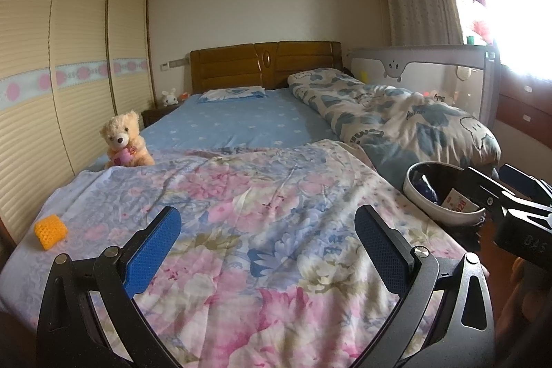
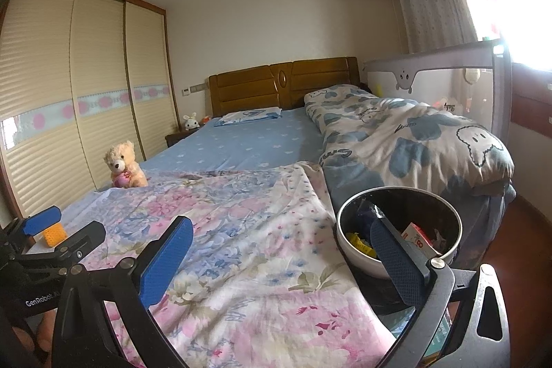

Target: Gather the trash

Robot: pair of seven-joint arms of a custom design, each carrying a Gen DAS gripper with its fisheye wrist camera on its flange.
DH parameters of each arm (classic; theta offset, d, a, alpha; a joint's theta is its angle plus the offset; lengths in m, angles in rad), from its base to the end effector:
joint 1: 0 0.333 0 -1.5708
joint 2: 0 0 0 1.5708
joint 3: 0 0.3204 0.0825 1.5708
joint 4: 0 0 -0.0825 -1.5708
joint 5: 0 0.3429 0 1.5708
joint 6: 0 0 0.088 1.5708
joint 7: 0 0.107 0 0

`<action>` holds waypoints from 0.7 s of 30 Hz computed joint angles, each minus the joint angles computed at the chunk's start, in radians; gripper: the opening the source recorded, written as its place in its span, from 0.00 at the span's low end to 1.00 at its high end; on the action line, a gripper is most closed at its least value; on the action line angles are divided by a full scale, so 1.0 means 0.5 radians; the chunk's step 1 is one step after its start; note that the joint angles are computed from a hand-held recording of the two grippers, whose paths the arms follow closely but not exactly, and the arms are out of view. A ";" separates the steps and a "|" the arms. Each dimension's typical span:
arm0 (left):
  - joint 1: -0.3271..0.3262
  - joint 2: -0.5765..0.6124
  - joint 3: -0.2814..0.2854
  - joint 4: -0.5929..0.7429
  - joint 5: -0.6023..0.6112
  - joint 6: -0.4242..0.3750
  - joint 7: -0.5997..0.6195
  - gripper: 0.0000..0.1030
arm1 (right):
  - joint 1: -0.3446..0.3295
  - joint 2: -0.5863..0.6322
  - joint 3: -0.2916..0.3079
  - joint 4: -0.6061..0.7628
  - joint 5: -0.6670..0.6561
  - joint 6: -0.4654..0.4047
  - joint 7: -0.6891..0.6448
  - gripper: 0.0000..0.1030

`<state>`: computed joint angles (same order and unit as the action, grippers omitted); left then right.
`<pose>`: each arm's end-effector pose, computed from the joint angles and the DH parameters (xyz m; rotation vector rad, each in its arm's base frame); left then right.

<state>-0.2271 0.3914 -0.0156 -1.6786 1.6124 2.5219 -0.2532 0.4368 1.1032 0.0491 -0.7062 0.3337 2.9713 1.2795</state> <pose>0.6389 -0.1665 0.4395 -1.6542 1.1552 -0.6906 0.7365 0.3337 0.4367 -1.6962 1.0896 -0.5989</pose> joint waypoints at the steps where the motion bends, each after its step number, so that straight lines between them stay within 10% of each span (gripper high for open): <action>1: 0.002 0.003 -0.001 0.004 -0.004 0.006 0.004 1.00 | -0.001 -0.004 0.005 -0.005 0.001 0.002 -0.004 1.00; 21: -0.010 0.034 0.013 0.029 -0.018 0.036 0.018 1.00 | -0.002 -0.025 0.011 -0.034 0.013 0.008 -0.009 1.00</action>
<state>-0.2319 0.4083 -0.0091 -1.6641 1.6035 2.5398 -0.2441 0.4357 1.0906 0.0547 -0.7234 0.3401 2.9753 1.2748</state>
